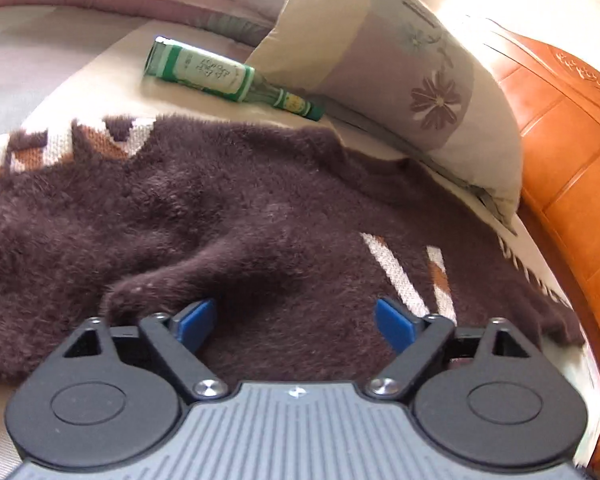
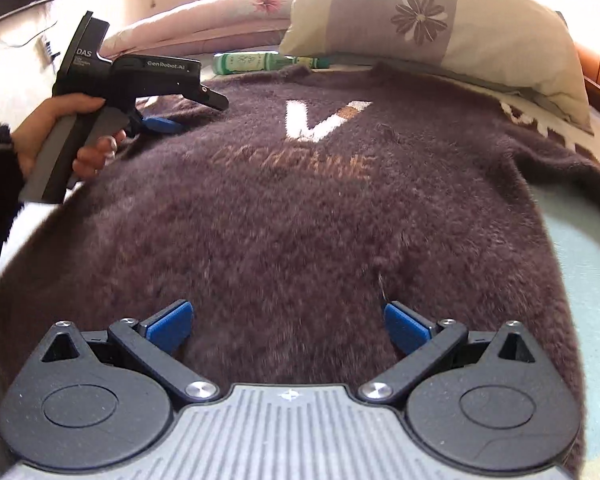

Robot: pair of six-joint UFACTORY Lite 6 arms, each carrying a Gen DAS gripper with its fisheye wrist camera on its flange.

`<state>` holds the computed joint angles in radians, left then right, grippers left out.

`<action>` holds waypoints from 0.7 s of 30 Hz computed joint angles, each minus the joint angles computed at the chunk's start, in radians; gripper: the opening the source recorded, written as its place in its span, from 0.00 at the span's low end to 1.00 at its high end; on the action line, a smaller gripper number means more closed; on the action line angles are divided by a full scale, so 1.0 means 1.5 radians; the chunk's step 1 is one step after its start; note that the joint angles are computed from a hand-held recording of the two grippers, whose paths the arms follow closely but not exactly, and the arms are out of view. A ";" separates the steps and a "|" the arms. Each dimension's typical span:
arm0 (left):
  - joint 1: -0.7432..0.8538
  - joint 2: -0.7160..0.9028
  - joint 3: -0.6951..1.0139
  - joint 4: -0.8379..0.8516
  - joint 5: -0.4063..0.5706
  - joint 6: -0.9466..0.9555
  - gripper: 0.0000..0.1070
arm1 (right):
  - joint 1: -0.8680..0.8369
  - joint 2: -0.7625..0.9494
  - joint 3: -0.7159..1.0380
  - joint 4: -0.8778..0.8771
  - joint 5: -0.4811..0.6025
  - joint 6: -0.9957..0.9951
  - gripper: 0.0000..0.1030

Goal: Fold clothes

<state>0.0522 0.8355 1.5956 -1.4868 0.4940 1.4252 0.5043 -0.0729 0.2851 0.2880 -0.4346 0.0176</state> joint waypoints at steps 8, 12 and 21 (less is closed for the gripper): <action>-0.022 -0.238 -0.251 0.012 -0.048 0.053 0.79 | 0.004 -0.091 -0.022 0.049 0.050 -0.019 1.00; -0.039 -0.383 -0.423 -0.001 0.004 0.147 0.85 | 0.061 -0.110 -0.026 0.233 0.034 -0.199 1.00; -0.082 -0.556 -0.707 -0.169 -0.080 0.402 0.87 | 0.115 -0.146 -0.111 0.356 0.004 -0.264 1.00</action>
